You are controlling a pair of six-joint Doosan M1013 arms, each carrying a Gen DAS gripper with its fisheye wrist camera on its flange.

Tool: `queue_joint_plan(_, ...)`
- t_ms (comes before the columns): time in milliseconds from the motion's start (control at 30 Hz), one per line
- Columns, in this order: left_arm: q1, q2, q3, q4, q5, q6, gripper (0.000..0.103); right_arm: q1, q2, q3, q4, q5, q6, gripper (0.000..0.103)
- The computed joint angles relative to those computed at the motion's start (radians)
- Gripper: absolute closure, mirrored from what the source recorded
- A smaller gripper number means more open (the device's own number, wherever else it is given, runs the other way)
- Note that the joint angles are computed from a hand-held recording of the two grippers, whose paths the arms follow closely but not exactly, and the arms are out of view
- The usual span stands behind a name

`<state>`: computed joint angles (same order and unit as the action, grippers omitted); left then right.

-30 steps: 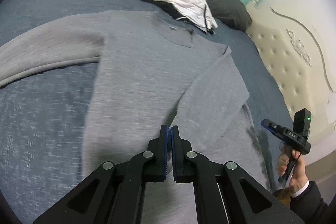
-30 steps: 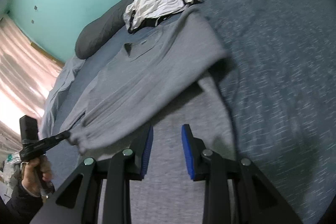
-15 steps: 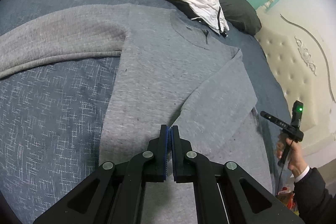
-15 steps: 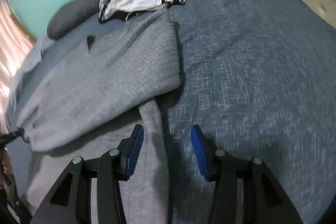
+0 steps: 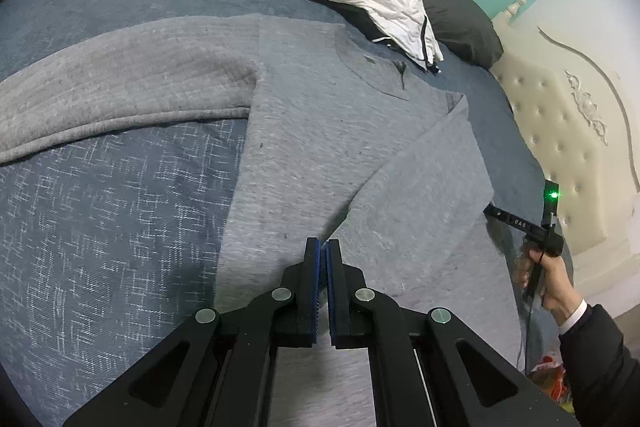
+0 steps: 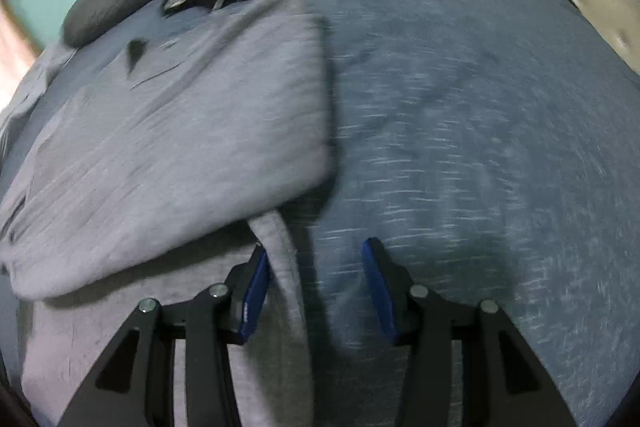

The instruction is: Fold clothes

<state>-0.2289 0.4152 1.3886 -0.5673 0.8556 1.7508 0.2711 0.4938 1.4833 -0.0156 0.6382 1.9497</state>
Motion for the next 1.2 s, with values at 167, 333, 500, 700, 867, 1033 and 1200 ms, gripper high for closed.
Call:
queue_joint_plan(167, 0.0, 0.001, 0.0, 0.023, 0.003, -0.008, 0.1, -0.029, -0.021, 0.038, 0.12, -0.059, -0.021, 0.066)
queue_joint_plan(333, -0.002, 0.004, 0.001, 0.017, 0.011, -0.004, 0.1, -0.022, -0.016, 0.024, 0.191, -0.064, -0.167, 0.066)
queue_joint_plan(500, 0.002, -0.002, 0.001, 0.017, 0.009, -0.004, 0.1, -0.022, -0.001, -0.009, 0.152, -0.056, -0.135, 0.065)
queue_joint_plan(700, 0.007, -0.005, 0.002, 0.02, 0.023, 0.002, 0.1, -0.028, 0.01, -0.029, 0.091, -0.065, -0.087, 0.065)
queue_joint_plan(867, 0.007, -0.004, 0.001, 0.009, 0.028, 0.007, 0.1, -0.033, -0.013, -0.008, 0.173, -0.123, -0.182, 0.065)
queue_joint_plan(1033, 0.005, -0.002, -0.002, 0.004, 0.031, 0.012, 0.1, -0.031, 0.002, -0.038, 0.173, -0.073, -0.157, 0.065)
queue_joint_plan(1200, 0.007, -0.004, -0.004, 0.012, 0.033, 0.01, 0.1, -0.042, 0.007, -0.034, 0.255, -0.046, -0.163, 0.065)
